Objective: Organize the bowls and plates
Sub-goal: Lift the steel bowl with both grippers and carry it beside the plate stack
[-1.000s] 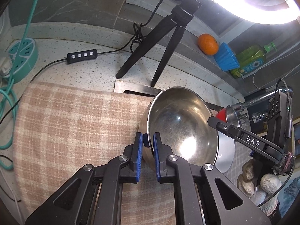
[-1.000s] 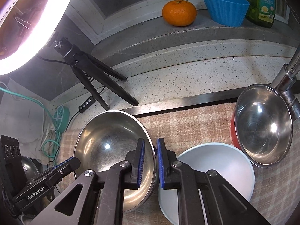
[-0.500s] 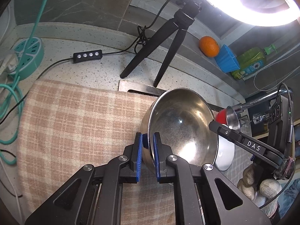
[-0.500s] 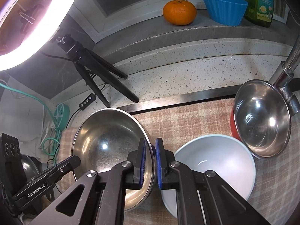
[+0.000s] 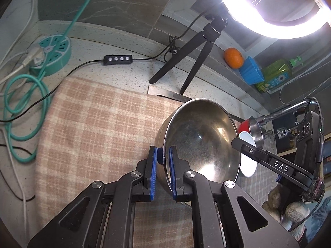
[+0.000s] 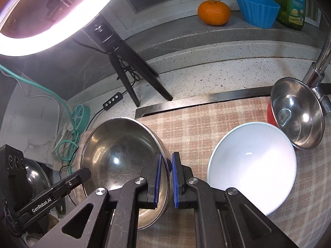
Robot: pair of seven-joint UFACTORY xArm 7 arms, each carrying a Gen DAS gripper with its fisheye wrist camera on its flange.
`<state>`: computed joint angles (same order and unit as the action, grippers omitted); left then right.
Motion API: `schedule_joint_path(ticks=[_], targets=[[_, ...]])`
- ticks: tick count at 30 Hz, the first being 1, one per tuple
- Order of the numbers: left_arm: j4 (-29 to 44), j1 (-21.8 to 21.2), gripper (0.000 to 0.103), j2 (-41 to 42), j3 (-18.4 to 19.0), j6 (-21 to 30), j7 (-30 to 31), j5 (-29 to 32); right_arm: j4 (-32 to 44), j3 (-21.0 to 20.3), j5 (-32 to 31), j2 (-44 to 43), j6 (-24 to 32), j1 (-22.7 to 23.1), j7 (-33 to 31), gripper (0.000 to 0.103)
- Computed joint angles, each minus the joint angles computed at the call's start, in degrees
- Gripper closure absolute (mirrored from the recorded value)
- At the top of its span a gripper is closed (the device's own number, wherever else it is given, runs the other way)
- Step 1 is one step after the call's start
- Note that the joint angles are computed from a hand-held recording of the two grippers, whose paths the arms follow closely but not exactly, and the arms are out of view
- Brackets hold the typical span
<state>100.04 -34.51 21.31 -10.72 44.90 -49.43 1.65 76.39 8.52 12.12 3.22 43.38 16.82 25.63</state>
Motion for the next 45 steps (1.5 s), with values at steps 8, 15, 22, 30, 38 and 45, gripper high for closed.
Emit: schedule_joint_path(ticks=[8,15,22,30,38,45], targets=[[-9.3,0.6,0.093,-7.4,-0.7,-1.6,-2.3,0.3,-3.7,1.1,2.2,-3.6,-0.6,1.6,0.0,0.094],[-16.3,1.3,0.093,-13.4,-2.3,-2.2,-5.0,0.1,-7.5,1.7,3.6,-7.3,-1.0,3.3,0.2,0.094],[-22.0,1.9,0.093,-18.2,-3.7,-2.0,-7.3,-0.4,-11.2,2.2,5.8,-10.4,-1.1,5.0,-0.1,0.094],[-26.2,2.2,0.093,-21.6,-5.1,-0.9,-8.7,-1.6,-14.7,2.5,7.9,-12.9,-1.2,6.7,-0.5,0.094],[-27.8,2.4,0.093,-22.4,-5.6,-0.3,-8.8,-2.2,-16.9,2.4,9.7,-14.0,-1.2,7.6,-0.9,0.094],[-27.9,2.5,0.093,-22.3,-5.6,-0.1,-10.0,-0.9,-17.9,2.4,10.8,-14.7,-1.0,8.1,-1.1,0.094]])
